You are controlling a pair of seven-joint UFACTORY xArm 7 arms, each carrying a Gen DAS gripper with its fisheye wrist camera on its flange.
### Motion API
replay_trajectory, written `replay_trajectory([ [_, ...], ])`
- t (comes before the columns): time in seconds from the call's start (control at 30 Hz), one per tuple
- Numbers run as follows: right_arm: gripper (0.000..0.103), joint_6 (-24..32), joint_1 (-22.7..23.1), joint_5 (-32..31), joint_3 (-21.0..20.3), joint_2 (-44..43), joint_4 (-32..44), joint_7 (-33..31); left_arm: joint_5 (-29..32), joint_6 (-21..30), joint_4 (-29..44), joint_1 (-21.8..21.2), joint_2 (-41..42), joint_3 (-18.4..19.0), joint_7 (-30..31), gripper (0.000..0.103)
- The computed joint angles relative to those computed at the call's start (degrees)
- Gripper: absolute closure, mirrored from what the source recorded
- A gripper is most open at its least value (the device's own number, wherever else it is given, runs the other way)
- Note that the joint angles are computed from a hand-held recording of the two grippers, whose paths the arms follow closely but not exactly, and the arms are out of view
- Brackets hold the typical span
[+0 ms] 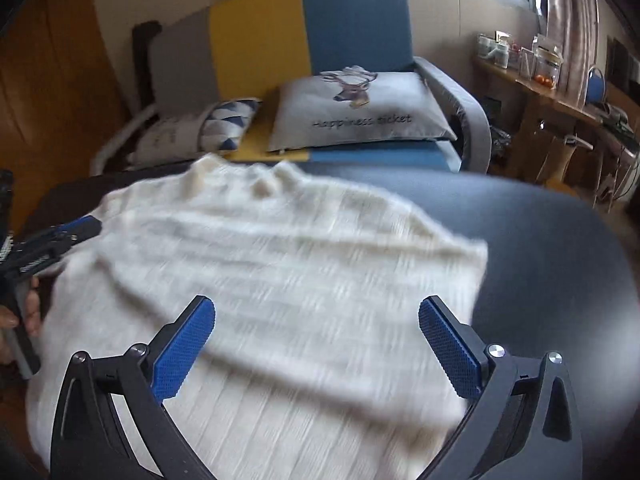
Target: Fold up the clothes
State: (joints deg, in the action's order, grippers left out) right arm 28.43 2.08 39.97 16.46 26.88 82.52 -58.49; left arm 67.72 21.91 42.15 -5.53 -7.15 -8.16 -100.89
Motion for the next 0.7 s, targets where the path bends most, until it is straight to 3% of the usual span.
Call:
replay_trajectory([
  [0.1, 0.0, 1.3, -3.3, 7.0, 1.6, -5.9, -8.6, -4.7, -4.5, 1.8, -4.7, -2.4, -3.9, -2.5, -0.1, 0.075],
  [0.2, 0.0, 0.0, -3.1, 12.0, 0.5, -9.6, -15.1, -8.8, -8.6, 5.1, -7.2, -4.5, -5.6, -5.5, 0.6, 0.075],
  [0.27, 0.0, 2.8, -2.6, 14.4, -1.1, -10.4, -17.0, -10.9, -11.0, 7.5, -7.8, -5.8, -5.2, -6.9, 1.4, 0.073],
  [0.33, 0.0, 6.1, -3.7, 12.1, -0.8, -9.8, -17.6, -9.1, -12.9, 8.9, -7.7, -6.6, -4.8, -7.2, 2.3, 0.073],
  [0.37, 0.0, 5.8, -0.7, 10.8, -3.9, -9.7, -18.1, -7.6, -13.1, 9.5, -7.7, -6.8, -5.0, -7.3, 2.0, 0.073],
  [0.43, 0.0, 3.4, 0.3, 10.7, -4.2, -11.2, -20.0, -8.1, -14.2, 10.1, -7.9, -7.1, -5.9, -7.4, 1.3, 0.073],
  [0.63, 0.0, 9.5, -0.1, 16.1, -6.8, -19.2, -25.1, -10.7, -16.3, 12.7, -10.3, -8.5, -11.1, -11.0, -3.8, 0.073],
  [0.7, 0.0, 8.5, 1.2, 16.2, -8.0, -22.4, -28.9, -11.7, -18.5, 14.2, -10.4, -9.7, -11.1, -12.1, -3.3, 0.073],
])
